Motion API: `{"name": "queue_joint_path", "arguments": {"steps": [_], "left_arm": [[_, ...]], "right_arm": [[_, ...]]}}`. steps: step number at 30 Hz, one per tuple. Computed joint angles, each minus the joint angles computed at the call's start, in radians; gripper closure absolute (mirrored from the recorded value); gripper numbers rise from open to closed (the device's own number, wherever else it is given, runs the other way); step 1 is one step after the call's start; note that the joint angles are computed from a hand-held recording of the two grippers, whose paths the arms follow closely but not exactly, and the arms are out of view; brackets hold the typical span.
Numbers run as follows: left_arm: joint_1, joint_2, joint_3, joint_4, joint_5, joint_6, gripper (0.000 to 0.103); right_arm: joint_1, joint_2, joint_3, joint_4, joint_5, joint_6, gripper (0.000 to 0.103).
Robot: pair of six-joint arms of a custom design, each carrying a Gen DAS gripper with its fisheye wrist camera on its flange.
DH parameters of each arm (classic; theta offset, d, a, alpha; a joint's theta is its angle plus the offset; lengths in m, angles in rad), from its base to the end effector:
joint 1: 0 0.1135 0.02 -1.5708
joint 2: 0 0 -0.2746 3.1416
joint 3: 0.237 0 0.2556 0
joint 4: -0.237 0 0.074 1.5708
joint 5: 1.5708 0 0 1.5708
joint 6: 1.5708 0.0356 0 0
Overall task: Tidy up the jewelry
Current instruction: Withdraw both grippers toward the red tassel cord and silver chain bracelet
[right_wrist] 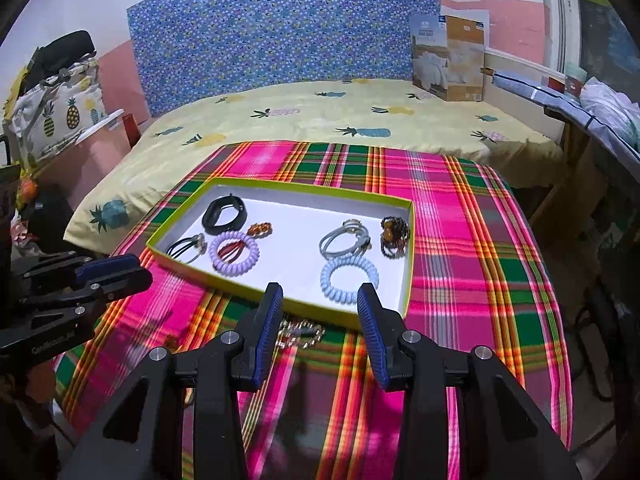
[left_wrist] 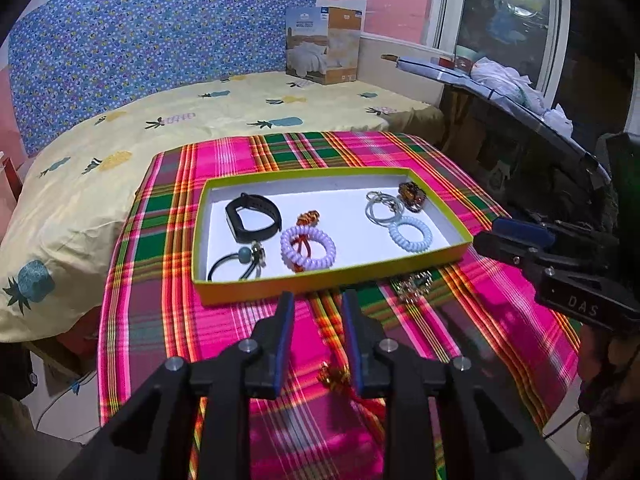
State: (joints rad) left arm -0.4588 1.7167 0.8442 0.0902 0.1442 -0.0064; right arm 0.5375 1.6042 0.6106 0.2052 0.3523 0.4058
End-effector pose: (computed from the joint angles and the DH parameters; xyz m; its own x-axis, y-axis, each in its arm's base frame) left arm 0.3054 -0.1565 0.1565 -0.6354 0.3068 -0.7086 0.5256 0.8441 -0.1058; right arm 0.2561 0.1383 0.1363 -0.6669 0.0338 -0.7443 -0.0090 0.9985 0.0534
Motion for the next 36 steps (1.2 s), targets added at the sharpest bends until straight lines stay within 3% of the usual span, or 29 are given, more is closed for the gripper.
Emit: {"name": "queue_joint_path", "arguments": {"steps": [19, 28, 30, 36], "left_arm": [[-0.001, -0.114, -0.202, 0.044, 0.046, -0.042, 0.072], [-0.031, -0.013, -0.172, 0.04, 0.111, -0.123, 0.069], [-0.032, 0.014, -0.158, 0.041, 0.129, -0.156, 0.061], [-0.05, 0.067, -0.121, 0.045, 0.143, -0.218, 0.056]], "right_arm": [[0.146, -0.091, -0.176, 0.032, 0.065, 0.174, 0.063], [0.155, -0.06, -0.206, 0.074, 0.049, 0.201, 0.063], [0.152, -0.051, -0.212, 0.086, 0.045, 0.204, 0.063], [0.124, -0.026, -0.233, 0.126, 0.019, 0.204, 0.063]]}}
